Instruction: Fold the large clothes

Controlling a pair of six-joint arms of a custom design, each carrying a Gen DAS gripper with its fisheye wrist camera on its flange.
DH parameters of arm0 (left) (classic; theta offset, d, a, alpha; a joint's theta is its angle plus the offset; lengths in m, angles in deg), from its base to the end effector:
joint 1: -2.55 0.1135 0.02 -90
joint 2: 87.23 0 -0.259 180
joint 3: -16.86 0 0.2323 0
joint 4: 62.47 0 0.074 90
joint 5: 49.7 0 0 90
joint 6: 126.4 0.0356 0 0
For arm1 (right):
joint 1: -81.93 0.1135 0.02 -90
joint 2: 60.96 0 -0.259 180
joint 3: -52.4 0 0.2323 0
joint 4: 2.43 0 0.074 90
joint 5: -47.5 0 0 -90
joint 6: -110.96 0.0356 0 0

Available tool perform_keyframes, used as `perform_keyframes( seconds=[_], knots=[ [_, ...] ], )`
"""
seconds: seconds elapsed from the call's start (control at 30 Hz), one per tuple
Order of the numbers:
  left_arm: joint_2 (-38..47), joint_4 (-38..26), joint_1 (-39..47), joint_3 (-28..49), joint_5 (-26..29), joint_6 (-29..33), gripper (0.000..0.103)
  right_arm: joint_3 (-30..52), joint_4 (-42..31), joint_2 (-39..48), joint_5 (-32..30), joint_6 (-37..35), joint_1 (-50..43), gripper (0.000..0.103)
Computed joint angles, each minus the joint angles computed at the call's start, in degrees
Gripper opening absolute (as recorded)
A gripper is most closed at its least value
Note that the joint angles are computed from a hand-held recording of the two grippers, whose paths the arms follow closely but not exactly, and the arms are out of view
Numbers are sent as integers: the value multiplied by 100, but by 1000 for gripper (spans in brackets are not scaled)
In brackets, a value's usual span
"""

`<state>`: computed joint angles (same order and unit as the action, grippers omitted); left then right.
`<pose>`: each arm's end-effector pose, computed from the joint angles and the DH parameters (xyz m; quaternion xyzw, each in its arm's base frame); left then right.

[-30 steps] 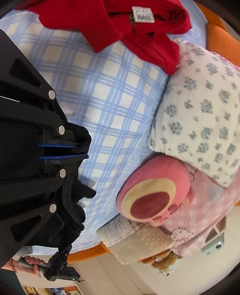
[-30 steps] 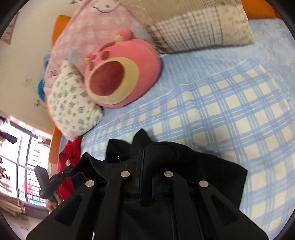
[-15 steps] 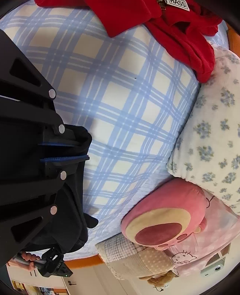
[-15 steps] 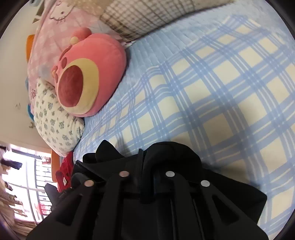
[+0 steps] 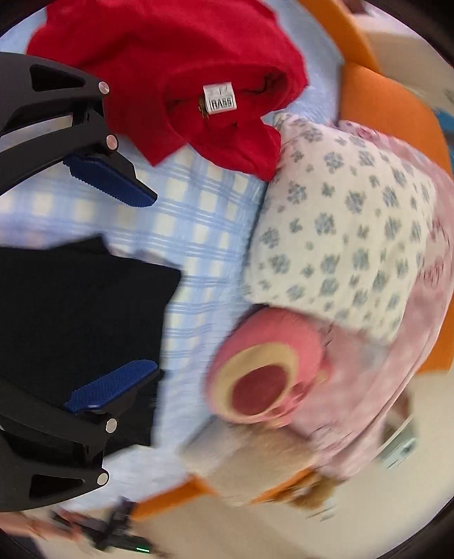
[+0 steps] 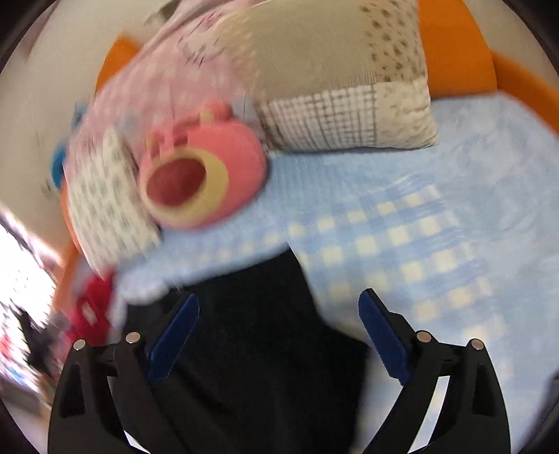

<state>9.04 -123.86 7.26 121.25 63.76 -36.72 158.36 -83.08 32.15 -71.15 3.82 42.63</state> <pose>0.3421 0.0140 0.3183 0.0232 0.9312 -0.1810 0.3157 0.2432 -0.1770 0.3263 0.1360 0.9422 0.1257 0.2792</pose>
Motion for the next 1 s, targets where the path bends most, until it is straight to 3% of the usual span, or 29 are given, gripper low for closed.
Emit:
perform_keyframes(
  seconds=[0.07,0.17,0.23,0.3,0.33,0.4,0.43,0.47,0.53,0.6,0.7,0.83,1.0],
  knots=[
    [-620,-181,-85,-723,-267,669,91,-685,-32,-374,532,-504,76,92],
    [-1039,-273,-94,-1641,-521,1144,92,-1595,154,-605,849,-678,195,91],
    [-1086,-143,-191,-2109,-791,1169,92,-2112,391,-656,866,-584,246,91],
    [-1090,82,-302,-2572,-981,1072,90,-2517,633,-720,1010,-474,415,81],
    [-1073,183,-337,-2733,-1084,1013,85,-2713,757,-721,1146,-386,558,62],
    [-961,253,-402,-2960,-1329,776,74,-2991,961,-886,1239,-203,717,44],
    [-928,233,-364,-3015,-1211,681,63,-3064,966,-986,1183,-139,774,28],
    [-952,222,-326,-3081,-1038,613,57,-3099,978,-1095,1246,-78,858,21],
    [-1048,170,-425,-3124,-961,535,28,-3221,1097,-1470,1649,28,1166,14],
    [-1173,24,-732,-3074,-1108,446,14,-3213,1085,-1788,1756,111,1236,12],
    [-1307,-138,-1104,-2893,-1516,383,12,-2957,884,-1923,1404,18,882,12],
    [-1383,-357,-921,-2696,-1330,476,12,-2720,597,-1791,1144,-358,457,12],
    [-1422,-128,-617,-3062,-1132,796,13,-3239,1005,-1684,1089,-458,292,12]
  ],
)
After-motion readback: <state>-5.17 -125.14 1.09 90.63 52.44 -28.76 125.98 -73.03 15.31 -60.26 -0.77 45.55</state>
